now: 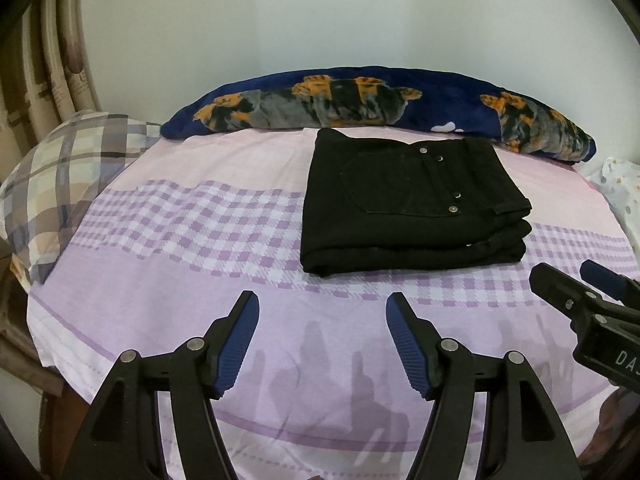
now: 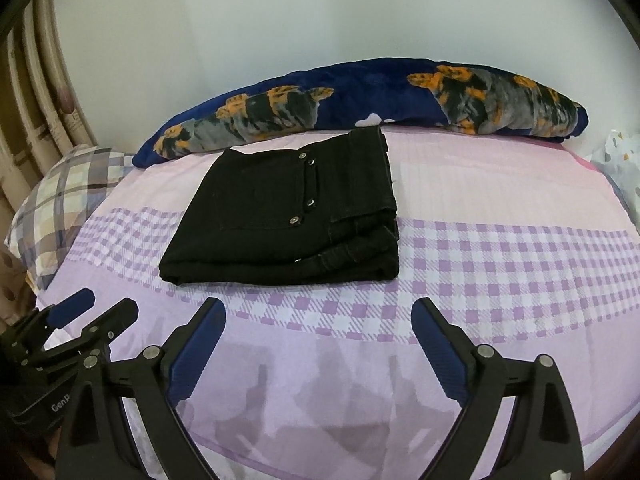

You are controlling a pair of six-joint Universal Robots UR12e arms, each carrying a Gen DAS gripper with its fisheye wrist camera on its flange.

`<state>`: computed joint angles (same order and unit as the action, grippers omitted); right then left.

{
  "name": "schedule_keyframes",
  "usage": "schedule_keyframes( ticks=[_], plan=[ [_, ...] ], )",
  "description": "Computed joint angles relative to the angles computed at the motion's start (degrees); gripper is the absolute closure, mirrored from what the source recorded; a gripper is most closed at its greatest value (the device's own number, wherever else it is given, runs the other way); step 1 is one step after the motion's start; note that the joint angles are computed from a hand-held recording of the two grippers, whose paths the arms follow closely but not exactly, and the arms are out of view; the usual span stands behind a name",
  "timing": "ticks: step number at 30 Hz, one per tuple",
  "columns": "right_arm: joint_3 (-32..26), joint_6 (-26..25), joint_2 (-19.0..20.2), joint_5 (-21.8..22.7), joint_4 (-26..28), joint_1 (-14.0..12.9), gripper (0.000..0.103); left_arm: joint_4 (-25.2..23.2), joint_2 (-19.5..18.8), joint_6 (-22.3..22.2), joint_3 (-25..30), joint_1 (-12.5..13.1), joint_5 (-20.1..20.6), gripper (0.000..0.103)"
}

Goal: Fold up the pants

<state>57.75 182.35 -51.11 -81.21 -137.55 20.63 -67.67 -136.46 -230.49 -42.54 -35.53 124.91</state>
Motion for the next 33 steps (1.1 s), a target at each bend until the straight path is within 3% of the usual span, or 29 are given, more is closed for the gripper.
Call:
schedule_keyframes(
  ticks=[33],
  plan=[
    [-0.33, 0.32, 0.22, 0.73, 0.93, -0.17, 0.010, -2.23, -0.47, 0.17, 0.78, 0.12, -0.17, 0.036]
  ],
)
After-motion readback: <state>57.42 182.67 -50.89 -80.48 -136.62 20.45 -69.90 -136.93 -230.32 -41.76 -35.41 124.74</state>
